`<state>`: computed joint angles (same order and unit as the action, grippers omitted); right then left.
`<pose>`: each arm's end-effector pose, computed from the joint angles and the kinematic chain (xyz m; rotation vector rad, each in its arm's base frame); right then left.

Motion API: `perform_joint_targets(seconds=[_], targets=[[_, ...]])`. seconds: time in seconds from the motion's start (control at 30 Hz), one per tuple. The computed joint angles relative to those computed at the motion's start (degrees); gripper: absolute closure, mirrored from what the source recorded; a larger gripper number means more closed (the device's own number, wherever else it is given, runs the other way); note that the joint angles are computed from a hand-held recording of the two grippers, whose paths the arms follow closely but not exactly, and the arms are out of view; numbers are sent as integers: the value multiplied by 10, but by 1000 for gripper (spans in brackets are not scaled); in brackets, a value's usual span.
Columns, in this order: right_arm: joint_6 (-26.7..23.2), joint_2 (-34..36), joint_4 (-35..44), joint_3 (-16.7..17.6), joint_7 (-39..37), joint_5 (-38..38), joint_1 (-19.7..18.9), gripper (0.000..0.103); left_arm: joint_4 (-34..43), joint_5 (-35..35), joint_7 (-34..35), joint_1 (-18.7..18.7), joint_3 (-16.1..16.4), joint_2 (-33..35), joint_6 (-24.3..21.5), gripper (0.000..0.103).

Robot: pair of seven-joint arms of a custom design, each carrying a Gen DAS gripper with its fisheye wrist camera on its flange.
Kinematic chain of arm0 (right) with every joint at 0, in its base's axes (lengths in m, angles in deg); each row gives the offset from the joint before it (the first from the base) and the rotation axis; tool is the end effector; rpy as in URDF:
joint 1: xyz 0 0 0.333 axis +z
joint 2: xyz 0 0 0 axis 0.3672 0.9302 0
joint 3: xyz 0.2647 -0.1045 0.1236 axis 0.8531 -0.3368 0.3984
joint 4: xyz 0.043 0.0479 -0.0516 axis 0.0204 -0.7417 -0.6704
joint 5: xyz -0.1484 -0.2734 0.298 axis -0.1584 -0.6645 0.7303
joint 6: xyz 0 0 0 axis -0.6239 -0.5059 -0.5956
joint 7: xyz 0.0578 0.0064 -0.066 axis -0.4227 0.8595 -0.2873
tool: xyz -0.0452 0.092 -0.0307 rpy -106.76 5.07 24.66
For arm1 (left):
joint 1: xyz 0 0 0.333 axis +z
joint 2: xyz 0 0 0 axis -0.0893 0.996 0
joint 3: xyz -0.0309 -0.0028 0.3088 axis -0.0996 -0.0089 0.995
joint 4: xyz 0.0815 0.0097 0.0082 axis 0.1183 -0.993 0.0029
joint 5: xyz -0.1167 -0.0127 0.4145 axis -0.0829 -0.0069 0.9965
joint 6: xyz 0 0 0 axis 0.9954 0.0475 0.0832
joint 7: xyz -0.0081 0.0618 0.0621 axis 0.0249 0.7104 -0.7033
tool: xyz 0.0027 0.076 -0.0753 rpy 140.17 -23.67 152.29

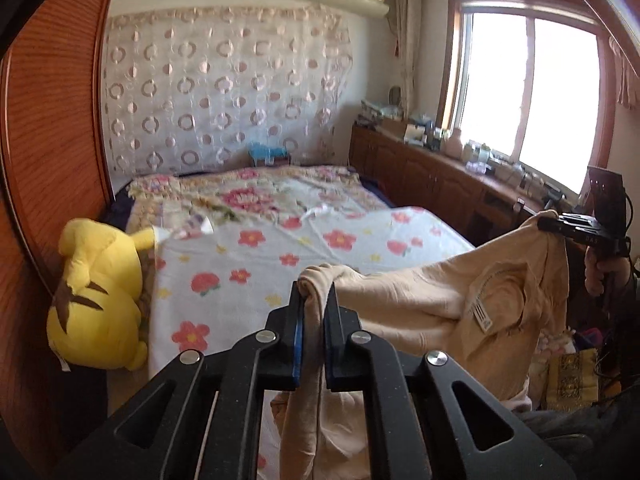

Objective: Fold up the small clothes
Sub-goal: 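Raise the shirt high with both grippers, lower it folded onto the bed, release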

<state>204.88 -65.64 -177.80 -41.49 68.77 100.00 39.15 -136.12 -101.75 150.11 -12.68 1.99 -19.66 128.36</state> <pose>0.6064 0.2140 0.5431 -1.9426 0.8666 -0.4912 0.5006 -0.0096 0.5919 -1.5991 1.5961 -1.0705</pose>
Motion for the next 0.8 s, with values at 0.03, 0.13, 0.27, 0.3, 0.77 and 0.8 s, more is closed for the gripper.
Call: perform_joint_targets(seconds=[0.03,0.13,0.27,0.3,0.77,0.8], targets=[[6,-22,-10,1,-30,29,1,93,-1,0,0,0,-2,-13,11,95],[14,-80,-26,-13,-119,117,19,93,4,10,-2,0,-3,-47,40,95],[18,-134,-26,-36,-183,166,48,93,20,48,-13,22,-21,-75,59,95],[18,-143,-24,-39,-189,163,53,93,24,57,-18,29,-26,-78,65,95],[104,-161,39,-59,-220,104,122,93,147,121,-58,70,-25,-21,122,95],[126,-143,50,-57,-225,104,129,93,159,123,-66,87,-35,-8,120,95]])
